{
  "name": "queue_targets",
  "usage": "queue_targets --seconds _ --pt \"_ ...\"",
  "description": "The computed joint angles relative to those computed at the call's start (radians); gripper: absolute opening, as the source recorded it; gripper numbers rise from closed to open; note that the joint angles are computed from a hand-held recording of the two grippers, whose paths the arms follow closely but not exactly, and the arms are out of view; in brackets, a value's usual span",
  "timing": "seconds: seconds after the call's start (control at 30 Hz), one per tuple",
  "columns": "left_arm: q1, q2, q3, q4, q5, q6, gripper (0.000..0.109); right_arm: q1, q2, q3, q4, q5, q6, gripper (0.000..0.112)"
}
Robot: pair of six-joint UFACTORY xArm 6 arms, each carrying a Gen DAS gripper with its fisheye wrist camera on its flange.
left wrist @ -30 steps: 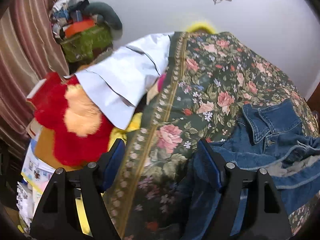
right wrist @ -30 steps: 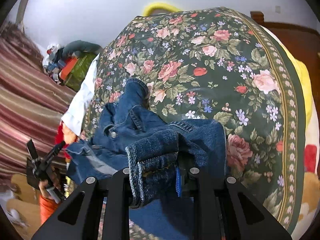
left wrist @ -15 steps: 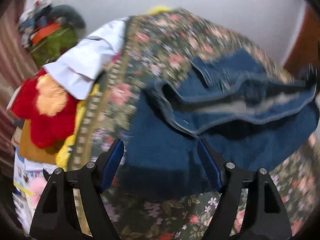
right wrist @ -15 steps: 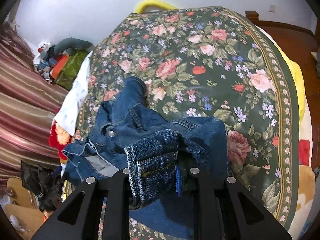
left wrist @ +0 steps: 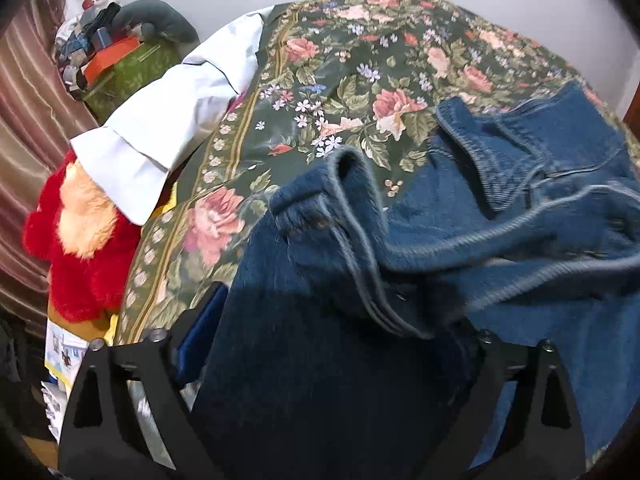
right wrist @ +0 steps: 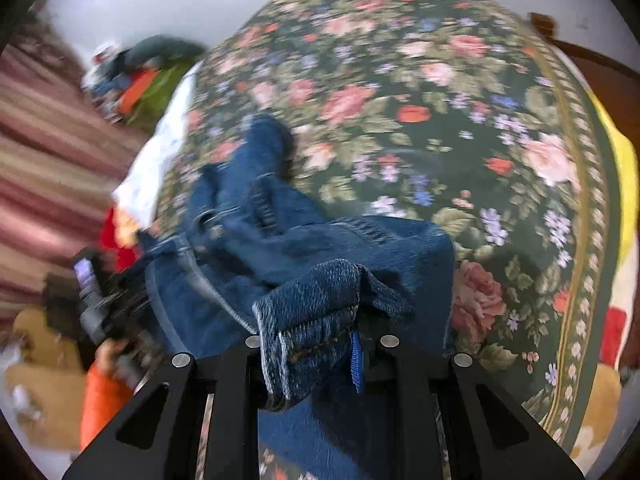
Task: Fold large clothes
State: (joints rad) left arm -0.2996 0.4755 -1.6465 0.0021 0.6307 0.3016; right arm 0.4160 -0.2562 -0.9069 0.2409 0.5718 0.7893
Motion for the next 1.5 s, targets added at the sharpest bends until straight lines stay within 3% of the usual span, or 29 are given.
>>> queue_targets --seconds 0.23,0.3,0.5,0.6,0.7,0.8,0.87,1.03,1.37,1.5 --pt "-0.005 0.04 -0.046 -0.034 0.017 0.007 0.103 -0.01 -0.083 0.107 0.307 -0.106 -0.157 0.019" --pt "-0.003 0.044 -0.05 -0.029 0.023 -0.01 0.103 -0.006 -0.082 0.117 0.312 -0.133 -0.143 0.019" --pt "-0.004 -0.005 0.039 0.036 -0.062 -0.037 0.103 0.012 -0.035 0.082 -0.054 -0.069 0.187 0.019" --pt "0.001 -0.05 0.109 0.069 -0.119 -0.007 0.103 0.022 0.005 0.081 -0.158 -0.055 0.266 0.019" --pt "0.009 -0.042 0.104 0.089 -0.096 0.002 0.103 0.03 0.034 0.086 -0.287 -0.081 0.375 0.019" --pt "0.026 -0.016 0.061 -0.02 -0.032 0.016 0.103 0.054 0.091 0.0 -0.424 0.037 0.407 0.019" --pt "0.032 0.001 0.039 -0.068 0.001 0.013 0.103 0.094 0.141 -0.094 -0.519 0.176 0.398 0.019" --pt "0.034 -0.006 0.068 -0.1 -0.026 0.035 0.103 0.179 0.224 -0.224 -0.681 0.398 0.407 0.019" --pt "0.038 -0.022 0.096 -0.118 -0.04 0.046 0.103 0.281 0.351 -0.369 -0.81 0.636 0.438 0.022" --pt "0.044 -0.032 0.095 -0.13 -0.019 0.07 0.103 0.265 0.349 -0.363 -0.788 0.622 0.441 0.022"
